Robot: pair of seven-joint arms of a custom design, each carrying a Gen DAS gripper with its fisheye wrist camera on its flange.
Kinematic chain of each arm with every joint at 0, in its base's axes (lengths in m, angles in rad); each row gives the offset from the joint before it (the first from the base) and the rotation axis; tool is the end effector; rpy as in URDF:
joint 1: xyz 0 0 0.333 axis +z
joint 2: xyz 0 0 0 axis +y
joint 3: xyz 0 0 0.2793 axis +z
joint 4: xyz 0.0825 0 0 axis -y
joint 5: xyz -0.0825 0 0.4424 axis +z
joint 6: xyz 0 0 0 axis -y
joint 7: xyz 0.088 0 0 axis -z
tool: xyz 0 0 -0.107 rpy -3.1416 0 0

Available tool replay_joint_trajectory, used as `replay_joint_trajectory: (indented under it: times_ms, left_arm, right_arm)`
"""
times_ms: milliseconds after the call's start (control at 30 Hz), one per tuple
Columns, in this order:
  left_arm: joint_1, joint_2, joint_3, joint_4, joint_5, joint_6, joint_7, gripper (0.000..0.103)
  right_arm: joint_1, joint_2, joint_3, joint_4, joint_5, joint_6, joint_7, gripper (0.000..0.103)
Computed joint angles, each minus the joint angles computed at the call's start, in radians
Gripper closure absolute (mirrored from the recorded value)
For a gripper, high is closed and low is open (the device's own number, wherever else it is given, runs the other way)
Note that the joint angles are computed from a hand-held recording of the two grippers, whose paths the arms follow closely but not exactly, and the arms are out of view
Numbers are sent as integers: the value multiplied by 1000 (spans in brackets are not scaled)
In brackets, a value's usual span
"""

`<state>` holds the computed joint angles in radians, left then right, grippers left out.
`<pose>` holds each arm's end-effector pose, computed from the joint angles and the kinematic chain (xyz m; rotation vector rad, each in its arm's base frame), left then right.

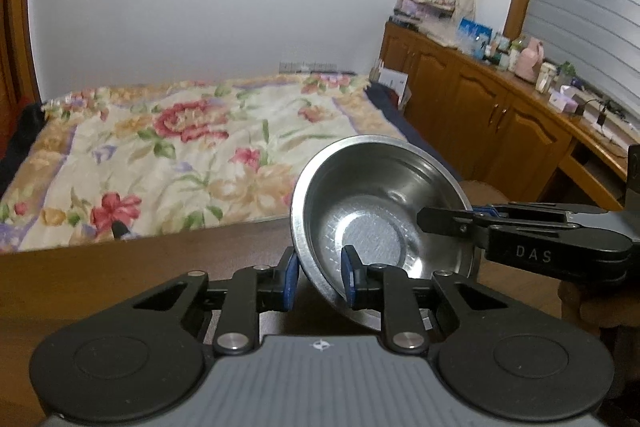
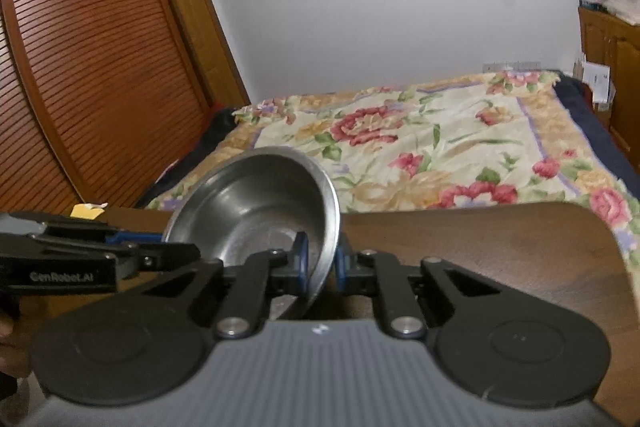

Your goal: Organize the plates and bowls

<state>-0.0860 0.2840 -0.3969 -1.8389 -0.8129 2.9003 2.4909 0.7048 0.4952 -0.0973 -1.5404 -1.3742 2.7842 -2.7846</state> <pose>0.6510 -0.2728 0.3954 -1.1865 2.3089 -1.2118 0.5915 0.4775 0.3635 -1.4025 1.5862 -0.6475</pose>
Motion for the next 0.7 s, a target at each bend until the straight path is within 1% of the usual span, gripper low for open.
replay_joint_trajectory:
  times_ms: [100, 233, 433, 533, 600, 700]
  left_arm:
    - [26, -50, -29, -31, -94, 0, 84, 79]
    - [8, -120, -9, -76, -199, -9, 170, 79]
    - [-40, -222, 49, -157, -328, -29, 278, 79]
    - [-69, -279, 86, -213, -391, -42, 323, 79]
    - [-91, -306, 112, -240, -413, -51, 343, 79]
    - [-128, -339, 150, -275, -443, -57, 369, 79]
  right_arm:
    - [15, -42, 1, -29, -37, -31, 14, 88]
    - [9, -92, 31, -61, -79, -73, 21, 88]
    - [-4, -146, 83, -101, -126, -131, 34, 88]
    - [-7, -173, 108, -134, -159, -146, 71, 88]
    - [-9, -183, 126, -149, -159, -168, 59, 88]
    - [-14, -194, 143, -162, -167, -177, 68, 88]
